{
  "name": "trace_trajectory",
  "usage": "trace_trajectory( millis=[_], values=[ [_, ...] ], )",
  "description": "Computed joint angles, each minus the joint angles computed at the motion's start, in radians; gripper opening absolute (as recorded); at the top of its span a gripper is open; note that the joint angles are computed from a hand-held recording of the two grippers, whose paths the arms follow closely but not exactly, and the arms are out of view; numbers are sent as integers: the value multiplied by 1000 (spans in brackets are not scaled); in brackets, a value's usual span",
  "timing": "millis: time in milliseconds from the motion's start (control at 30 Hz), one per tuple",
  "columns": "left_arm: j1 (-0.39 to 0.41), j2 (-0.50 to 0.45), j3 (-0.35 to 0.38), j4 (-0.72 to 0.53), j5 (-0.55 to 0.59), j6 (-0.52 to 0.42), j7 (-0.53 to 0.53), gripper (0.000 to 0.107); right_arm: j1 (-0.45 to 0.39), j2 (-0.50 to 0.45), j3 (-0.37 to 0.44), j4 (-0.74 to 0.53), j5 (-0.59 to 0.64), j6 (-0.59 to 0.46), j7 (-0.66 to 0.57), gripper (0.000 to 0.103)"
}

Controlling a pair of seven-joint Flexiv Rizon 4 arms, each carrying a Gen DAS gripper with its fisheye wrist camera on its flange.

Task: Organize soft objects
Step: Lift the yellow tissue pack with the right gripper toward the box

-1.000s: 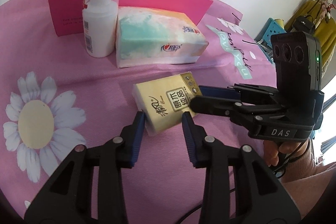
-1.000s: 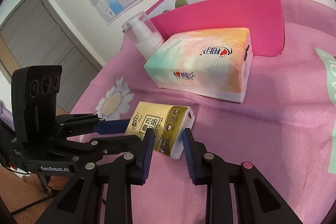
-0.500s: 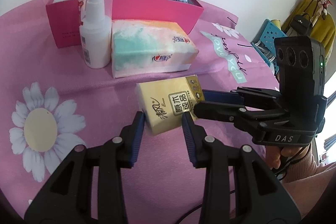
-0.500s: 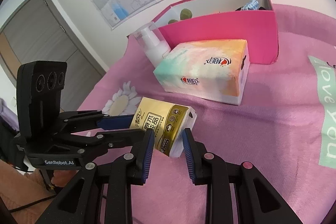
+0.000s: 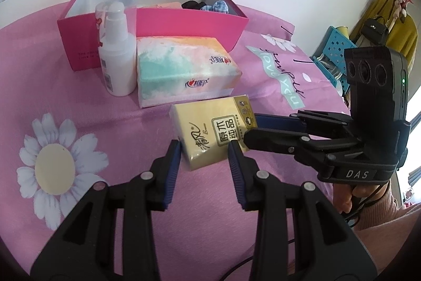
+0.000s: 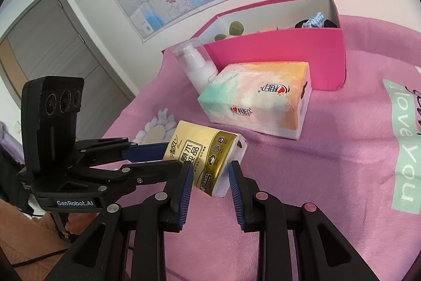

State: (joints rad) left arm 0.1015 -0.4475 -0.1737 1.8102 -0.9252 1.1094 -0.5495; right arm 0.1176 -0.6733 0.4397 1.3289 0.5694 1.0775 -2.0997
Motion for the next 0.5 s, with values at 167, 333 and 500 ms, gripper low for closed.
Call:
trace_trajectory(
  millis=[167,333,500],
  values=[
    [1,4,-3,0,-11,5,16,39,-13,8,8,5,12,3,-21,28],
    [-2,10,-4,1,-20,14,31,39,-14,14,8,7,23,7,-31,28],
    [-6,11,-8,0,-32,26,46,39,-17,21,9,8,34,13,-41,28]
  ],
)
